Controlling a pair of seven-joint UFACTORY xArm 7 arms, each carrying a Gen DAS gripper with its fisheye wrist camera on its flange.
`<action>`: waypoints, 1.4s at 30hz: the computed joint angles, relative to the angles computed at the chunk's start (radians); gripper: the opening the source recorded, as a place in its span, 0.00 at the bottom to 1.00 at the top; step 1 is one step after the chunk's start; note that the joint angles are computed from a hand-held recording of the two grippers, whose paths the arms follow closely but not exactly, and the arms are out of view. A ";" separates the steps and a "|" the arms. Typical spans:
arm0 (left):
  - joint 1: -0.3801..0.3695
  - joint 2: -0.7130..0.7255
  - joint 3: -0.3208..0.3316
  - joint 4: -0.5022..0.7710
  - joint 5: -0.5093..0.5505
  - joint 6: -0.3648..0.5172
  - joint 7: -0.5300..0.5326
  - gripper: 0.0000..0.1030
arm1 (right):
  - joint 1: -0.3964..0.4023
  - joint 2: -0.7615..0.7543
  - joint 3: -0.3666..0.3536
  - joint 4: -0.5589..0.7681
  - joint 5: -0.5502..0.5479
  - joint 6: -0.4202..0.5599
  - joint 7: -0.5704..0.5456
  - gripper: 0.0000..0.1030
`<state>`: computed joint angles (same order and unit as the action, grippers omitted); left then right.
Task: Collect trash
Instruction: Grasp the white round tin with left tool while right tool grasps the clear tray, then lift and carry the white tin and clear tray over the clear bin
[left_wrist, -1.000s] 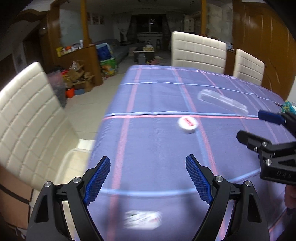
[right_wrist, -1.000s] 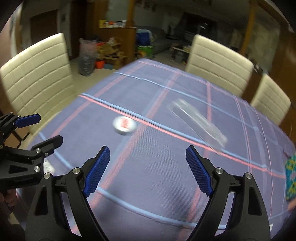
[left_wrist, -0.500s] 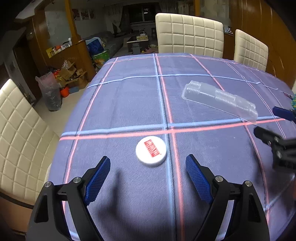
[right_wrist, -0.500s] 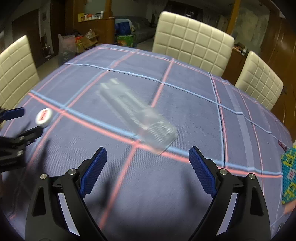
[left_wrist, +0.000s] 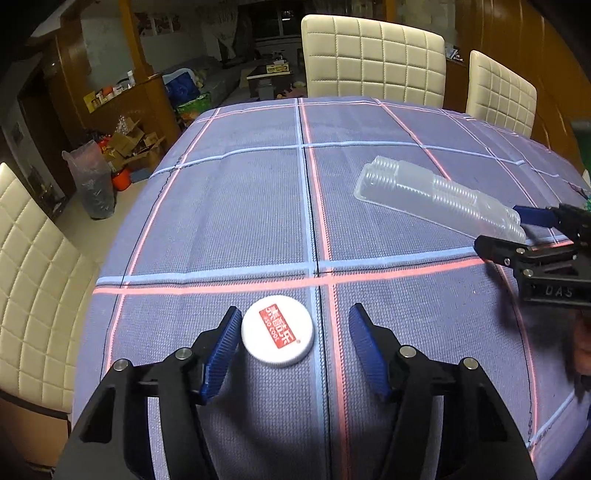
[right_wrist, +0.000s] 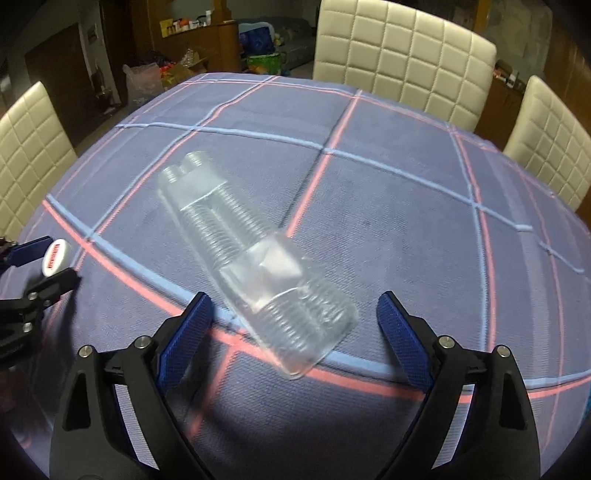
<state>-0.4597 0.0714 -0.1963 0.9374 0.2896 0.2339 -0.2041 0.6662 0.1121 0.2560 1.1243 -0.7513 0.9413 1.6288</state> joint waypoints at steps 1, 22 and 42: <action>0.000 -0.001 -0.001 -0.005 -0.001 -0.009 0.002 0.55 | 0.001 -0.003 0.001 -0.005 -0.007 -0.017 0.005 0.77; 0.016 -0.081 -0.025 -0.080 -0.274 -0.029 0.243 0.38 | 0.125 0.077 0.002 0.138 -0.062 0.105 -0.032 0.38; -0.070 -0.345 0.117 -0.289 -0.592 -0.068 0.560 0.38 | 0.328 0.251 -0.008 0.463 -0.097 0.324 -0.080 0.38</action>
